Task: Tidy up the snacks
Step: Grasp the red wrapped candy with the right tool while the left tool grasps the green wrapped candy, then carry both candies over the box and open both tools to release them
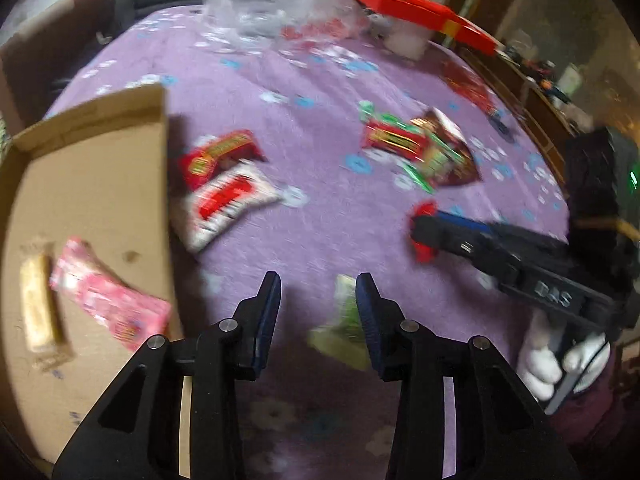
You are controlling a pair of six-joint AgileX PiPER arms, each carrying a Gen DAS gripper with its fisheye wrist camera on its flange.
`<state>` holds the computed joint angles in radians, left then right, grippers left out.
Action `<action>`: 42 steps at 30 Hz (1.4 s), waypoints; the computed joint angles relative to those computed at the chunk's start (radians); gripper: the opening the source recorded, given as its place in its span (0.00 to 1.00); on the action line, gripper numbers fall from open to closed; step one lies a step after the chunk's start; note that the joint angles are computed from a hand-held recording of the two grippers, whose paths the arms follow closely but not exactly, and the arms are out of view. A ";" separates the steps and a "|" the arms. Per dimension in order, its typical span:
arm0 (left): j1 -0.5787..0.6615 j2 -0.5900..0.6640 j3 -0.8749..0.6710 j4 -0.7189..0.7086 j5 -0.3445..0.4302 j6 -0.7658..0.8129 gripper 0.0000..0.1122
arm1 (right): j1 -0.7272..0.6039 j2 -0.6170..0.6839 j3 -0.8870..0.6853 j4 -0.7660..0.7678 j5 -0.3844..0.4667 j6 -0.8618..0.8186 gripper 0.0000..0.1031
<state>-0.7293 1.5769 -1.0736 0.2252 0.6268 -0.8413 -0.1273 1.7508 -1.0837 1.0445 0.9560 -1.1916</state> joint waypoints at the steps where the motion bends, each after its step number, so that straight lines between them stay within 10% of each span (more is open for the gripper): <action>1: -0.015 0.012 -0.006 -0.001 -0.009 0.005 0.34 | 0.004 0.000 0.001 -0.005 -0.008 0.004 0.21; 11: -0.180 0.139 -0.111 0.242 0.145 -0.149 0.35 | 0.015 0.008 0.003 -0.029 -0.050 0.032 0.22; 14: -0.196 0.123 -0.086 0.282 0.136 -0.208 0.19 | 0.023 -0.013 0.025 -0.017 -0.078 0.002 0.20; 23: -0.195 -0.113 0.094 0.402 0.073 -0.455 0.19 | 0.023 -0.052 0.069 0.042 -0.124 -0.064 0.20; 31: -0.182 -0.422 0.263 0.506 0.229 -0.623 0.19 | 0.038 -0.160 0.085 0.067 -0.086 -0.039 0.19; 42: -0.042 -0.611 0.476 0.435 0.274 -0.690 0.19 | 0.389 -0.246 0.122 -0.010 -0.140 0.079 0.19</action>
<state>-0.7717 0.9660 -0.5973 0.6601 0.9009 -1.5311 0.2613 1.5049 -0.9619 1.0344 0.8158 -1.1128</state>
